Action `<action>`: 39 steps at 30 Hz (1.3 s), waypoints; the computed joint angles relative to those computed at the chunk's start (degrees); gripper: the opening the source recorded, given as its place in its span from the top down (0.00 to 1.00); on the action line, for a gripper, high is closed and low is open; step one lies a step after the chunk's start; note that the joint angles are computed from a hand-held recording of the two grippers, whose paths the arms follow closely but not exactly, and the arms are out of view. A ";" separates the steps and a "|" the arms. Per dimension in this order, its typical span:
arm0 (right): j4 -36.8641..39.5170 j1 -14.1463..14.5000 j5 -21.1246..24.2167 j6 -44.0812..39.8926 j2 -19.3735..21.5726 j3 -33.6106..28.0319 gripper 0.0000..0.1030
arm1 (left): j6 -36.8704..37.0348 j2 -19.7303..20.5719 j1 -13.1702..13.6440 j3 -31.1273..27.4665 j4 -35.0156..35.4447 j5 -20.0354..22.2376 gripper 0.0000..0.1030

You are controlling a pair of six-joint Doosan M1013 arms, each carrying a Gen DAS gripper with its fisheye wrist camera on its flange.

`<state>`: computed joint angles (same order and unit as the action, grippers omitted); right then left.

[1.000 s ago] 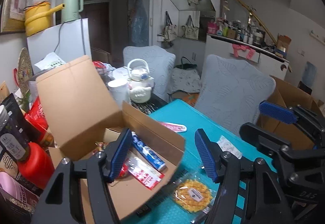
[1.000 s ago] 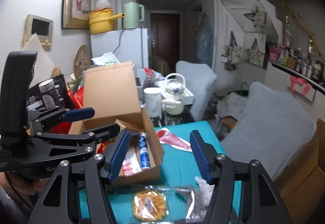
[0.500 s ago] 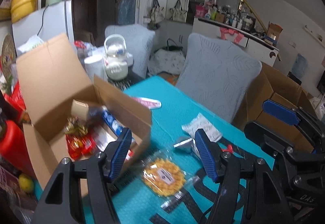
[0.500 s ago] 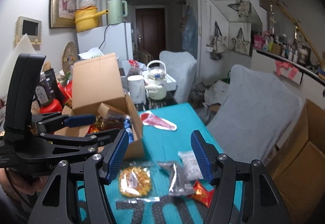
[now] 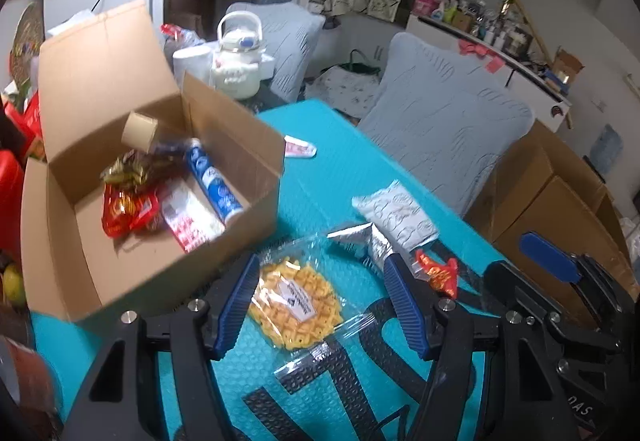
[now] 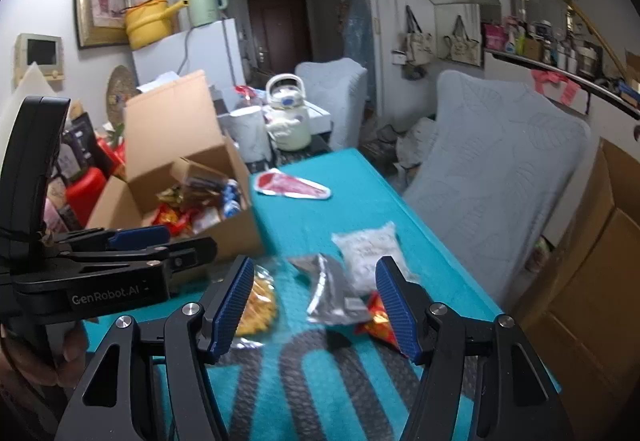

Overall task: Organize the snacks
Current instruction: 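Withdraw both open tools from the box toward the waffle and red candy bag, then grasp the wrapped waffle with the left tool while the right tool grasps the red candy bag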

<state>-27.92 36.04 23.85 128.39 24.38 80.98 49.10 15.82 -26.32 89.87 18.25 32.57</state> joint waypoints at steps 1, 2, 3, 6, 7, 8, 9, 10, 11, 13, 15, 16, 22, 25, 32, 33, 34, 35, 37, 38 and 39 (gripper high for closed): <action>-0.70 -0.10 0.01 0.74 -0.11 0.55 0.38 | -0.82 0.47 -0.25 -0.15 0.50 0.74 0.38; -0.82 -0.22 -0.22 1.09 -0.24 1.04 0.38 | -1.13 0.67 -0.31 -0.13 0.55 1.03 0.38; -0.56 -0.32 -0.33 1.15 -0.22 1.21 0.38 | -2.29 0.98 -0.47 -0.05 0.97 1.17 0.38; 2.14 -0.93 -0.50 -0.29 -0.27 1.96 0.38 | -6.62 1.65 -0.88 0.27 3.00 1.39 0.38; 3.29 -1.21 -0.39 -1.01 -0.25 2.19 0.38 | -7.39 1.90 -0.93 0.20 3.27 1.50 0.38; 3.80 -1.38 -0.33 -1.21 -0.21 2.34 0.38 | -7.97 2.17 -0.97 0.13 3.32 1.65 0.38; 4.40 -1.60 -0.30 -1.48 -0.23 2.61 0.38 | -8.13 2.49 -0.99 0.00 3.05 1.91 0.38; 4.97 -1.74 -0.16 -1.79 -0.18 2.70 0.38 | -8.33 2.86 -1.03 -0.20 2.86 2.36 0.38; 5.56 -1.95 -0.04 -2.07 -0.14 2.87 0.38 | -8.77 3.24 -1.06 -0.39 3.00 2.77 0.38; 5.99 -2.14 0.25 -2.16 0.11 2.88 0.38 | -9.50 4.08 -1.19 -0.78 3.15 3.80 0.38; 6.78 -2.43 0.40 -2.75 0.36 2.93 0.38 | -10.32 4.79 -1.23 -1.09 3.22 4.43 0.38; 7.32 -2.63 0.37 -3.11 0.48 2.98 0.38 | -11.31 5.15 -1.27 -1.27 3.75 4.93 0.38; 12.60 -3.47 0.46 -7.86 1.19 2.69 0.38 | -14.35 7.22 -1.24 -2.60 5.19 7.35 0.38; 16.84 -4.02 0.45 -11.65 1.60 2.28 0.38 | -16.91 8.14 -1.78 -3.43 9.30 9.76 0.38; 21.01 -5.01 1.15 -14.76 2.54 1.34 0.38 | -9.00 10.72 0.16 -6.09 -1.61 12.85 0.02; 21.27 -5.11 1.50 -15.00 2.74 1.09 0.38 | -8.47 10.82 0.30 -5.99 -2.15 12.31 0.00; 21.48 -5.22 1.83 -15.18 2.94 0.91 0.38 | -9.57 10.85 -0.15 -5.91 0.31 12.33 0.00; 21.37 -5.34 2.41 -14.93 3.21 0.62 0.38 | -8.78 11.29 -0.25 -6.44 0.24 13.28 0.00; 21.88 -5.56 3.19 -15.30 3.59 0.22 0.38 | -7.52 12.23 -0.63 -7.49 1.45 15.15 0.00; 22.76 -5.77 3.60 -15.99 3.85 -0.01 0.38 | -7.48 12.34 -0.71 -7.54 1.81 15.13 0.00; 23.11 -5.86 3.79 -16.19 3.96 -0.08 0.35 | -7.83 12.26 -0.68 -7.28 2.08 14.47 0.00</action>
<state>-4.81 30.18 27.64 112.20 28.34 80.90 41.26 28.08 -27.00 82.59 20.33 47.04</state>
